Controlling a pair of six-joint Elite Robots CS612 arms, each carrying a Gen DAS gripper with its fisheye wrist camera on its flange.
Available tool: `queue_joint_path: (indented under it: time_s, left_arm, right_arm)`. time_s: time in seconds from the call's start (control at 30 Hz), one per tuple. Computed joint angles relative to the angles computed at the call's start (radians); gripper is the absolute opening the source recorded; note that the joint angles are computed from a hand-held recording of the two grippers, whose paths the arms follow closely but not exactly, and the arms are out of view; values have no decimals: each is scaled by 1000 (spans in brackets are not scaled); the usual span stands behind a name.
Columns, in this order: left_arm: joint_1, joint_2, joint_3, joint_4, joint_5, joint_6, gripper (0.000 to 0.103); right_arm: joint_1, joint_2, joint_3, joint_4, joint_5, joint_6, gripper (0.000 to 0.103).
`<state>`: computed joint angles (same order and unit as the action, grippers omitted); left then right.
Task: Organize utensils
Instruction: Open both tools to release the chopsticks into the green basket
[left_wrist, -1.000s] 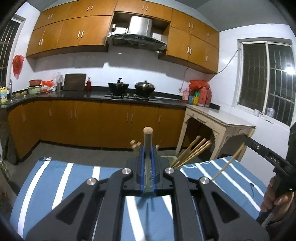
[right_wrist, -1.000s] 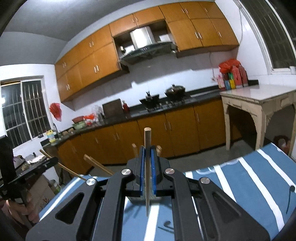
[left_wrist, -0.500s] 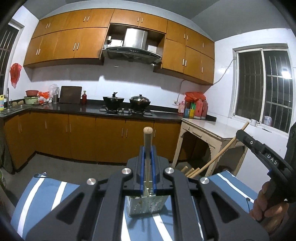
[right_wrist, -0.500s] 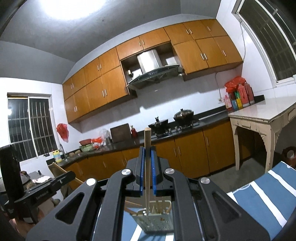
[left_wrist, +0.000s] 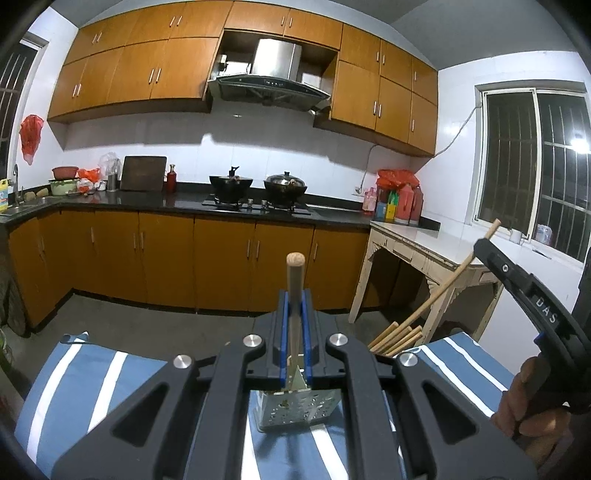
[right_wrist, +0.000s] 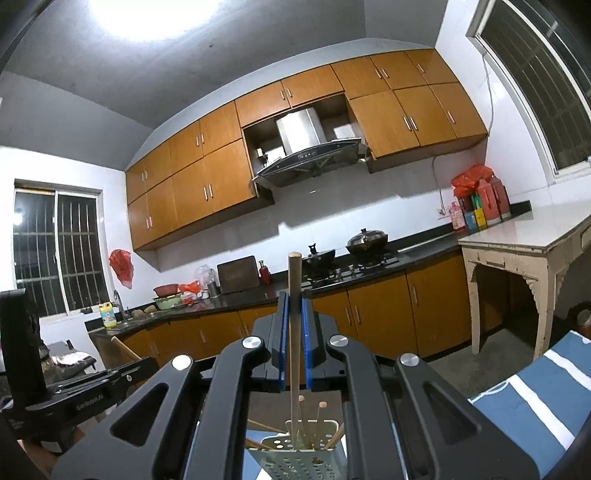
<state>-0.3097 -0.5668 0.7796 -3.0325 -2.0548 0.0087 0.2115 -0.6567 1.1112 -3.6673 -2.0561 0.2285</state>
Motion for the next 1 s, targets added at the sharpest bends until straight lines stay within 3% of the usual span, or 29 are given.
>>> queue_joint_path:
  time_s: [0.47,0.73,0.77,0.8,0.83,0.87,1.0]
  left_arm:
    - [-1,33,-52,73,6,25,8]
    - [-5,51,-89,140,5,47,8]
    - [-6,52,-88,143,9,47,8]
    - [-6,53,-92,153,13,47,8]
    - [-5,54,-93,157,14,43,8]
    - [-5,55,-94,160,16,37,9]
    - [-2,50,-84,158,27,29,13]
  right_arm:
    - [-5,51,-91,85,14,-33,7]
    - [-9,36,-70,171,33,10,8]
    - [-9,32,-64,177,37,17,10]
    - [-8,27,-57,180,32,20,18]
    - [-7,25,-53,178,22,20,32]
    - [-4,21,-45,170,9,18,38]
    - [-2,4,-18,175,0,30,41]
